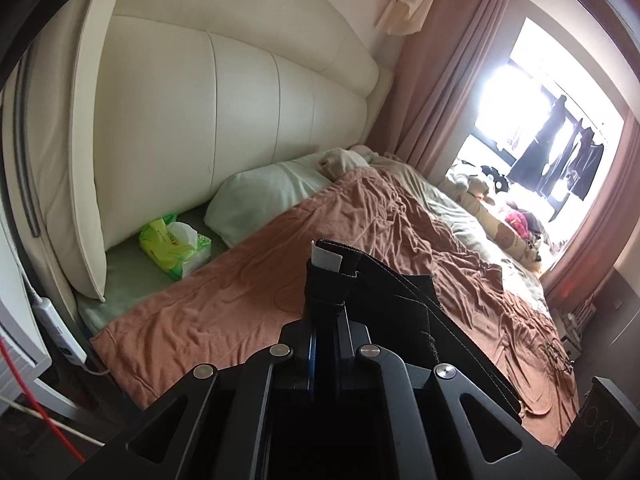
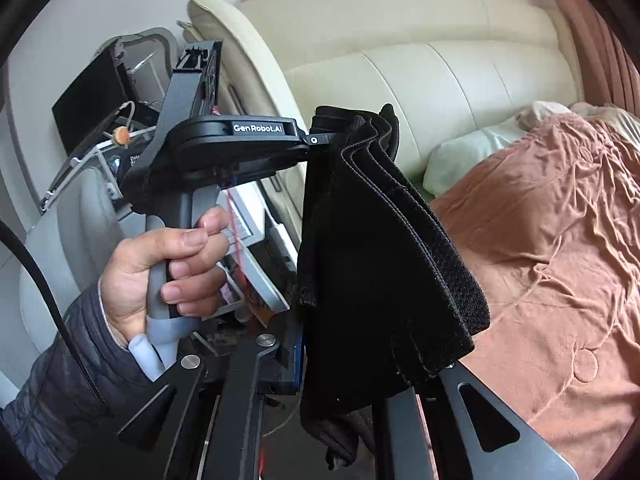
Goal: Fold small clothes
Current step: 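Lift the folded black shirt with both grippers and carry it toward the bed's headboard, then lower the shirt onto the blanket and open both grippers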
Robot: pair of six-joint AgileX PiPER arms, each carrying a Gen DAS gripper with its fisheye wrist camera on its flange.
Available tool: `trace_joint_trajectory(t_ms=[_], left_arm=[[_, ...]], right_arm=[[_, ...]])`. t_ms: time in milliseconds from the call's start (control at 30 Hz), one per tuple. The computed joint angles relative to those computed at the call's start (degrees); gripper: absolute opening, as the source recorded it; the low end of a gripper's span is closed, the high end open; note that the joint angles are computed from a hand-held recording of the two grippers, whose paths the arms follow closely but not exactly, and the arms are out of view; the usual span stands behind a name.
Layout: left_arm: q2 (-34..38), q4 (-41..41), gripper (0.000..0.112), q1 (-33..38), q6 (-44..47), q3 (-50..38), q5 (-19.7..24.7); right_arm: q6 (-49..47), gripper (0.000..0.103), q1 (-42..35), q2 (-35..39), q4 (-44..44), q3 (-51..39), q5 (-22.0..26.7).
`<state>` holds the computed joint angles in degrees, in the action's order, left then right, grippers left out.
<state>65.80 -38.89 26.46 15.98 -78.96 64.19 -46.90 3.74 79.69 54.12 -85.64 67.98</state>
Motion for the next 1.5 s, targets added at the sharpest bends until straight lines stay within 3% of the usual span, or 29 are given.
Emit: trace_joint_trajectory(t_ms=[200, 433, 733, 867, 900, 1000, 1067, 1133, 1200, 1267, 1400, 1500], left_arm=[[8.59, 3.8, 0.006, -8.33, -4.61, 0.86, -9.7], [18.2, 7.5, 0.006, -14.99, -7.06, -1.24, -15.64], [29.73, 8.91, 0.006, -18.08, -8.51, -6.42, -18.1], [35.62, 13.64, 0.006, -20.26, -12.96, -10.03, -19.92], [37.47, 15.81, 0.006, -20.69, -15.1, -11.54, -19.44], [42.3, 20.59, 0.024, -20.88, -20.95, -15.6, -16.17], [41.84, 22.12, 0.035, -20.44, -22.49, -13.75, -18.04], [40.65, 22.18, 0.041, -19.66, -21.69, -11.16, -19.71], [39.58, 22.66, 0.042, -19.17, -21.24, -9.13, -20.39], [38.26, 21.93, 0.042, -18.67, -19.47, -6.76, -21.09], [36.66, 21.86, 0.043, -19.02, -17.04, -3.71, -21.06], [35.21, 21.45, 0.045, -18.8, -15.16, -1.02, -21.26]], right_arm=[[2.2, 0.008, 1.61, 10.62, -2.83, -8.22, -3.14], [4.42, 0.008, 2.04, 21.68, -5.4, -18.78, -3.54], [7.02, 0.008, -0.24, 31.72, -5.93, -26.16, -3.93], [8.4, 0.008, -0.73, 35.83, -6.54, -29.3, -5.13], [9.5, 0.009, -0.43, 36.82, -8.28, -30.2, -5.93], [19.85, 0.012, 1.99, 41.13, -22.57, -35.12, -7.61], [24.96, 0.014, 1.88, 45.7, -26.89, -40.47, -3.91], [26.22, 0.018, 1.05, 47.23, -27.6, -40.71, -3.53], [26.27, 0.032, 0.17, 47.48, -26.57, -39.47, -4.15], [26.1, 0.038, -0.78, 47.6, -24.5, -38.68, -3.98], [26.48, 0.039, -3.37, 51.04, -17.65, -43.04, 0.08], [27.69, 0.039, -3.72, 50.56, -17.83, -42.5, -0.74]])
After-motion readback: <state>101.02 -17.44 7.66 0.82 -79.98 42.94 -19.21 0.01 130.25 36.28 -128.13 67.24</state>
